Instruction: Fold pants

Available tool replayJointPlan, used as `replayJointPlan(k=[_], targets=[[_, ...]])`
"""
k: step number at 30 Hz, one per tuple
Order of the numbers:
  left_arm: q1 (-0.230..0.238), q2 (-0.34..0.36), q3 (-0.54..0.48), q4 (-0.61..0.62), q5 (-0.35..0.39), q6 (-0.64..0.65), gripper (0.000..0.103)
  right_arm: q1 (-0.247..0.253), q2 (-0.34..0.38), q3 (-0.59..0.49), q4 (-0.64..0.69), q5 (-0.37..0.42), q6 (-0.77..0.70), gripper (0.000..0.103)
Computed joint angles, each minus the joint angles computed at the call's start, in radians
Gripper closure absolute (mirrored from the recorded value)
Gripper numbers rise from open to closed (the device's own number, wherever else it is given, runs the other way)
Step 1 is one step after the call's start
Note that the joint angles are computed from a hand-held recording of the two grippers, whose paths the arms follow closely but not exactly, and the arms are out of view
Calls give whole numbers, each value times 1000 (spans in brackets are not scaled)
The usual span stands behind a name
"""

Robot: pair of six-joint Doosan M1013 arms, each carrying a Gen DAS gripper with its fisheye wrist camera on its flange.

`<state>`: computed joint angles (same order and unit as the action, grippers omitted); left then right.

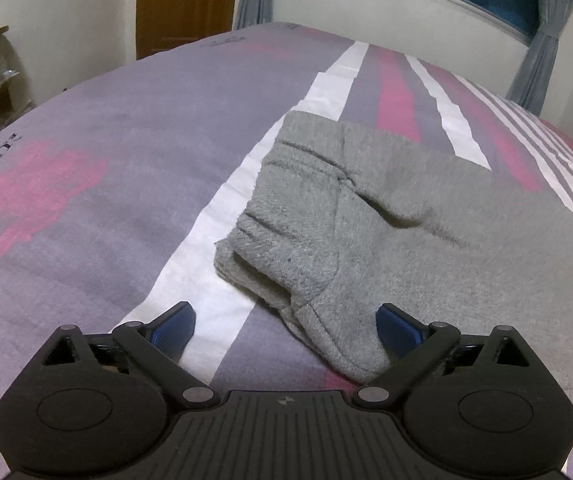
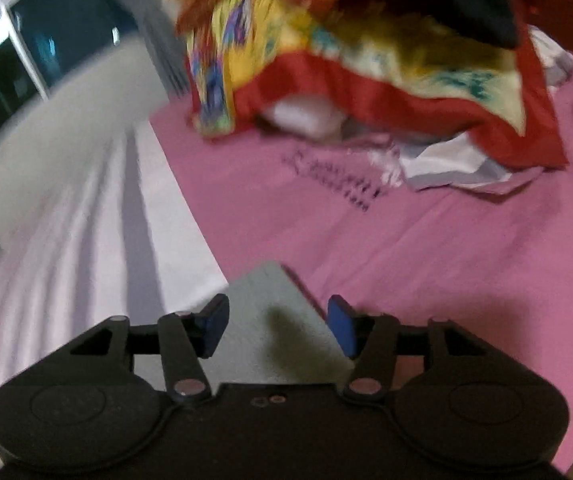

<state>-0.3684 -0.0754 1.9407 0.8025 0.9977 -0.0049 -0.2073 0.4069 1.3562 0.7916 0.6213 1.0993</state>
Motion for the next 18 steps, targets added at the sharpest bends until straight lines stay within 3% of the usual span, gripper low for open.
replayJointPlan(k=[2,5,8,12,15,18], targets=[[-1,3,0,6,0,-4,4,-32,-23,43,130,38,-103,48],[-8,9,4,28,7,-25,2,-60,-37,72,181,87,-151,48],[-13,13,6,41,14,-45,1,-74,-50,98,195,101,-120,48],[-14,14,5,39,18,-50,1,-75,-21,79,125,140,40,48],[-10,13,6,37,13,-47,1,-91,1,81,261,192,41,48],[-14,13,11,50,13,-63,0,-120,39,106,520,298,10,48]])
